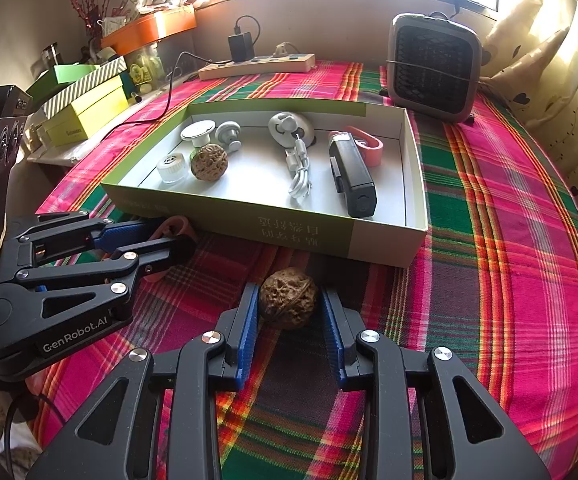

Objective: Organize objects
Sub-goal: 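Close the left gripper on the pink clip while the right gripper closes on the walnut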

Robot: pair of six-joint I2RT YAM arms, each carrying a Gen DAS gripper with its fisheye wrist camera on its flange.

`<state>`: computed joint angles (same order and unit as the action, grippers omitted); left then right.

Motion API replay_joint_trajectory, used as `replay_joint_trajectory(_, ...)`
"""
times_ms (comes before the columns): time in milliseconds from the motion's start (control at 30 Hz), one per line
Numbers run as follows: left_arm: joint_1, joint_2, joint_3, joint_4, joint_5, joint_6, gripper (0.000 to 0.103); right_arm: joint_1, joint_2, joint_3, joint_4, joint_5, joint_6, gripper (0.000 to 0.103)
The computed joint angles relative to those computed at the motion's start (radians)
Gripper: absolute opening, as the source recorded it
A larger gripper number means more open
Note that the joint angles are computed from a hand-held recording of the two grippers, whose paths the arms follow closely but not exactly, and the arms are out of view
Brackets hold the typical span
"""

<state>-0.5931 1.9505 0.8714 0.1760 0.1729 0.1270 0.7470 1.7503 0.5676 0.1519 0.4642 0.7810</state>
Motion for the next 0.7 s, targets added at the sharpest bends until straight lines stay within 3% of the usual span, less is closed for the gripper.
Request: replay_joint_trajectory(700,0.008,-0.024,-0.028,0.026,0.012,-0.003,0.021,0.020,-0.012,0.016,-0.028,0.013,0.004,0.032)
